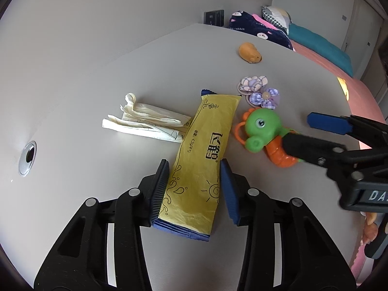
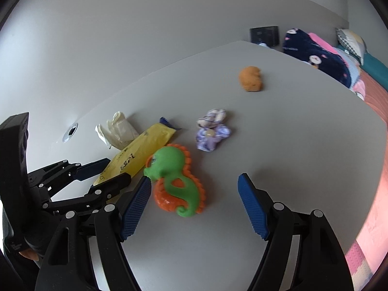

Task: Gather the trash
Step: 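Grasp the yellow snack wrapper with the left tool while the right tool grasps the green seahorse toy, then carry the yellow wrapper and seahorse toy with both tools over the trash bin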

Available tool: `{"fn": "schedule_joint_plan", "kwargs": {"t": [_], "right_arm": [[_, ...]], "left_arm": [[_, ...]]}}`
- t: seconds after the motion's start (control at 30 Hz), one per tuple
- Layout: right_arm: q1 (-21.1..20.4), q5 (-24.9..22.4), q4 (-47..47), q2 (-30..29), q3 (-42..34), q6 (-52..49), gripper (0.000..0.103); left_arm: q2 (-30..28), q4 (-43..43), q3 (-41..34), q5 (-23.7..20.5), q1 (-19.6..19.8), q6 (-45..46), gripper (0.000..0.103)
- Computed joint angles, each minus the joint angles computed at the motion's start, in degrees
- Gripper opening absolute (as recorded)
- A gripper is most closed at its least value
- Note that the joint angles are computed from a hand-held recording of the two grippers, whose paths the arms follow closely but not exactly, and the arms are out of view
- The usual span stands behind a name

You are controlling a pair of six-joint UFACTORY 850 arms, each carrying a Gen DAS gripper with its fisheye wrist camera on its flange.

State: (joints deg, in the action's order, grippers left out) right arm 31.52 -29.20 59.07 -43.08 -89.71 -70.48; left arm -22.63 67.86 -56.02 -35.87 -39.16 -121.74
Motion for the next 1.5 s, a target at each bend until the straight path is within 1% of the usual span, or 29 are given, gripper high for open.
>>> {"fn": "schedule_joint_plan", "kwargs": {"t": [0.17, 0.2, 0.27, 0.33, 0.37, 0.4, 0.47, 0.53, 0.6, 0.7, 0.83, 1.17, 1.5], "right_arm": [[1.0, 0.0, -3.1, -1.6, -1.8, 2.1, 0.074], [1.2, 0.8, -2.9, -1.6, -1.7, 1.5, 0.074], [1.5, 1.2, -3.6, -1.7, -1.9, 1.8, 0.073], [1.8, 1.8, -4.6, -1.6, -1.9, 2.0, 0.063], [1.9, 2.1, -4.8, -1.5, -1.8, 2.0, 0.053], [2.0, 2.3, -5.1, -1.4, -1.6, 2.0, 0.045], [2.0, 2.6, -5.5, -1.1, -1.3, 2.2, 0.044], [1.9, 2.5, -5.2, -0.9, -0.9, 2.1, 0.044], [1.8, 2.3, -5.1, -0.7, -0.7, 2.2, 0.044], [1.3, 2.1, -4.0, 0.0, 0.0, 1.7, 0.044], [0.6, 2.2, -1.9, 1.3, 1.3, 0.1, 0.044], [-1.6, 3.2, 3.6, 5.8, 5.8, -5.2, 0.044], [-5.5, 3.9, 8.5, 9.9, 10.2, -9.7, 0.044]], "left_arm": [[0.3, 1.5, 0.6, -0.2, -0.2, -0.4, 0.041], [0.4, 1.8, 0.8, 0.0, -0.1, -0.6, 0.04], [0.4, 2.3, 0.8, 0.4, 0.1, -0.8, 0.038], [0.8, 3.3, 1.3, 1.0, 0.2, -2.0, 0.036], [0.8, 3.3, 1.2, 1.2, 0.2, -1.9, 0.036], [0.9, 3.3, 1.4, 1.4, 0.3, -1.9, 0.035], [1.2, 3.7, 1.6, 2.2, 0.5, -2.9, 0.033], [1.5, 3.7, 1.9, 2.2, 0.6, -4.0, 0.028], [1.6, 4.0, 1.9, 2.2, 0.5, -4.9, 0.025], [0.8, 3.1, 0.8, 0.0, -0.1, -3.3, 0.023], [0.9, 3.5, -0.2, -1.6, -1.0, -3.4, 0.023], [0.8, 4.1, -2.3, -1.6, -2.2, -3.2, 0.023], [-2.8, 3.2, -8.8, -1.2, -3.5, 1.6, 0.023]]}}
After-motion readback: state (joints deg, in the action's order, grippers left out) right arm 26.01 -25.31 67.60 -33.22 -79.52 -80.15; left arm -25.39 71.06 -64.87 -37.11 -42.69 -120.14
